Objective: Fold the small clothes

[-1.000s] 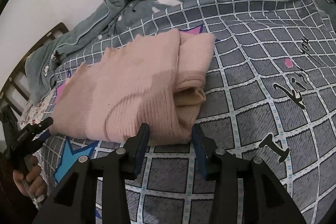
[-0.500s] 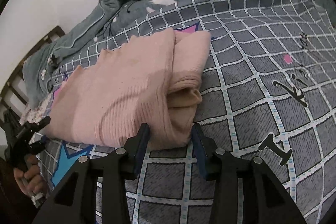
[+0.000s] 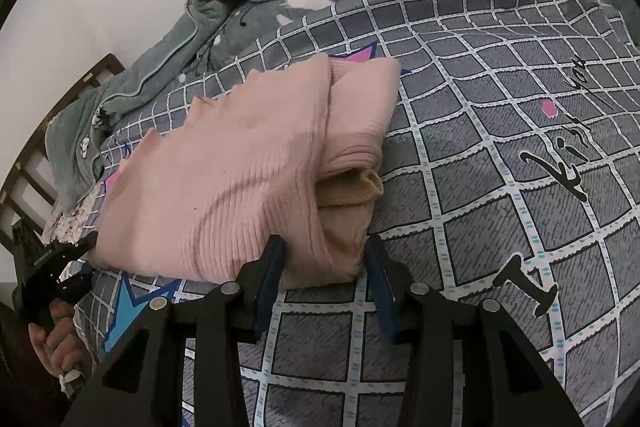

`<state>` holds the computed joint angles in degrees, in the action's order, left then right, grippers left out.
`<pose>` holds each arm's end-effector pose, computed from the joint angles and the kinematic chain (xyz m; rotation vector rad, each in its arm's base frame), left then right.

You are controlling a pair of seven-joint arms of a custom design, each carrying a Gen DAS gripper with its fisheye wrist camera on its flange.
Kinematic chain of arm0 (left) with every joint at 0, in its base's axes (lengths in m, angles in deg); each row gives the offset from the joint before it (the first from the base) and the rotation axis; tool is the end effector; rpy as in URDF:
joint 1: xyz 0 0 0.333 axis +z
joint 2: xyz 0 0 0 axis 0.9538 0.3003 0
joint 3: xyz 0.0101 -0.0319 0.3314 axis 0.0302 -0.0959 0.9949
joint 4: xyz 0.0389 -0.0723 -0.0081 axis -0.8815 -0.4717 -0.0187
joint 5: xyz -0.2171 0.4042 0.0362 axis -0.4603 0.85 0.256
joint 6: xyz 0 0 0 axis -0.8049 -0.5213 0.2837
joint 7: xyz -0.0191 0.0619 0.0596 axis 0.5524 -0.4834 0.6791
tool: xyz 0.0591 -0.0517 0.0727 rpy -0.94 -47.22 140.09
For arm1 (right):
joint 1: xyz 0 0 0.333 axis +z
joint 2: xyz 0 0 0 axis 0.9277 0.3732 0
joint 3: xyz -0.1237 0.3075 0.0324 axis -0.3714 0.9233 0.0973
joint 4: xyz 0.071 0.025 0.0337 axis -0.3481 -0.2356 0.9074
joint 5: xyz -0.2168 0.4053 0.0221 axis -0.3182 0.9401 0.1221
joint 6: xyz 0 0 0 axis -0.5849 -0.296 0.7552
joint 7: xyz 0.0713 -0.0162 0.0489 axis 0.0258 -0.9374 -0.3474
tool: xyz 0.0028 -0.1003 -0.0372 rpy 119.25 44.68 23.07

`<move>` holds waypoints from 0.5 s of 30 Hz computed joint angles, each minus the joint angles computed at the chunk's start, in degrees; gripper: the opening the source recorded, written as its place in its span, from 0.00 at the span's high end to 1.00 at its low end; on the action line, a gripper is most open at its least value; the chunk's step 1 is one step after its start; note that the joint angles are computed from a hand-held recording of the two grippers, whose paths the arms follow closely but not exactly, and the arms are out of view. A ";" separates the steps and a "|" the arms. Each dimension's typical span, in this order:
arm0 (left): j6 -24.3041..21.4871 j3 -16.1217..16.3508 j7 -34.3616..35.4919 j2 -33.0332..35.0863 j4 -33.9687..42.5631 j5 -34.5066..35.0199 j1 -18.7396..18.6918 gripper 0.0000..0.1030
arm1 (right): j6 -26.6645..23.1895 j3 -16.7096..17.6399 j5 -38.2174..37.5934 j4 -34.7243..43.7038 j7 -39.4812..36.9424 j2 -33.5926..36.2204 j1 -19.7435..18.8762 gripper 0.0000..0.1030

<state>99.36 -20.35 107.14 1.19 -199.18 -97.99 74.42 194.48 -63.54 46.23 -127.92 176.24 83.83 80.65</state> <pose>0.6511 -0.0407 0.3906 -2.3045 1.5602 -1.4257 0.5956 0.1187 0.4060 -1.4693 1.9047 -0.2959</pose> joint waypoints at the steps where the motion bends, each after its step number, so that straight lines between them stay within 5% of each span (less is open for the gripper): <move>1: 0.70 -0.15 0.71 0.42 0.53 -0.40 -0.14 0.56 | 0.03 0.00 -0.22 -0.01 0.35 -0.01 -0.01 0.60; 6: 3.68 -0.96 0.58 2.34 2.57 2.41 -0.71 0.53 | 0.03 -0.01 -1.28 0.16 1.22 0.16 -0.07 0.60; 11: 0.61 -1.56 -0.38 1.23 1.63 5.04 0.43 0.60 | -0.57 -0.06 2.23 0.49 -2.28 0.11 -0.02 0.60; 15: -2.20 -0.88 0.28 -0.75 -0.48 5.01 0.61 0.60 | -0.37 -0.16 -1.86 -0.04 1.16 -0.31 -0.39 0.60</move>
